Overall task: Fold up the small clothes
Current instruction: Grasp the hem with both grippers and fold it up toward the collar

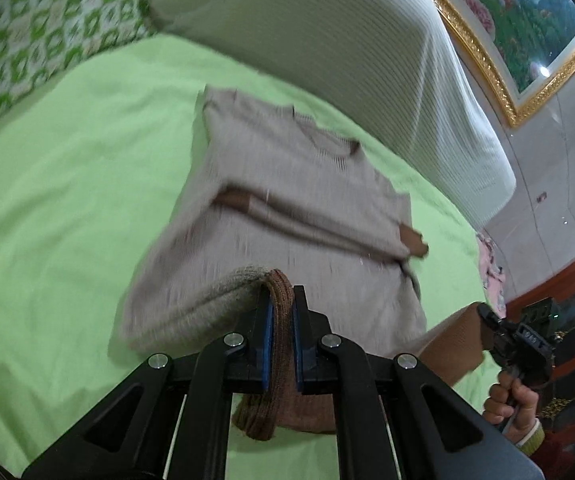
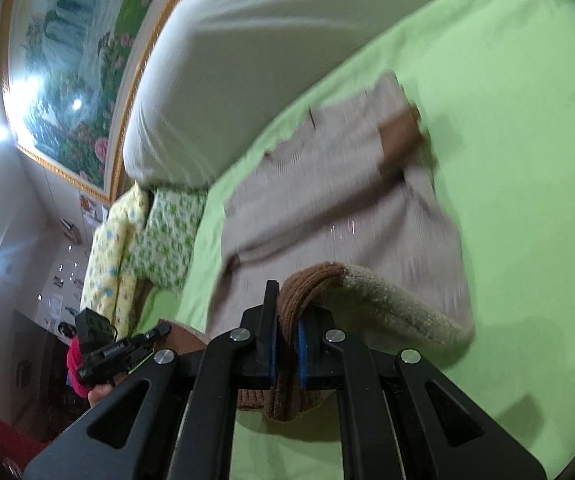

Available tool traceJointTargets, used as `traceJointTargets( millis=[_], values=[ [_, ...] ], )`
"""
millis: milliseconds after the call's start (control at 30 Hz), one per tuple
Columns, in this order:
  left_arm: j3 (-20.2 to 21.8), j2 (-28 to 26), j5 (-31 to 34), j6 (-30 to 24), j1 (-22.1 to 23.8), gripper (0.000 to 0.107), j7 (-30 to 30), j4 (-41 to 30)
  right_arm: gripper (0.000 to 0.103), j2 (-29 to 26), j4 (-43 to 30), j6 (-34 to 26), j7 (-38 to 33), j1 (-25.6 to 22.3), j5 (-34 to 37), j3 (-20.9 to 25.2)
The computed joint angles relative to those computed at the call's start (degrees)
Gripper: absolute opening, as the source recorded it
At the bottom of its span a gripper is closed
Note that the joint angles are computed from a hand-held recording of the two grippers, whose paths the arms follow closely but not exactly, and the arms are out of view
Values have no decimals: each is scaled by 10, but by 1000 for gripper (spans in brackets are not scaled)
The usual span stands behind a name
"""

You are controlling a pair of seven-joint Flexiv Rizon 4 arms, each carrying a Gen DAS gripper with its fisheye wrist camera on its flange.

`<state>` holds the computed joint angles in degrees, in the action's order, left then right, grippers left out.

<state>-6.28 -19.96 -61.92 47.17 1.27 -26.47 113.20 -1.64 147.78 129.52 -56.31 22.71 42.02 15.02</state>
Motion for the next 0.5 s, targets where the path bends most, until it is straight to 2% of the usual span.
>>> traceJointTargets(
  millis=[233,333,500],
  values=[
    [-43,-95,-5,75,-17,6,-56,-135,8,-47,-15,22,140,-132,-267,-87],
    [-58,-148,24,97,-21,6,-107,-205,8,-78,-47,13,176,-184,-355,-109],
    [-63,-244,114,109,-34,6,-216,-334,8,-143,-106,-4,252,-278,-502,-117]
  ],
)
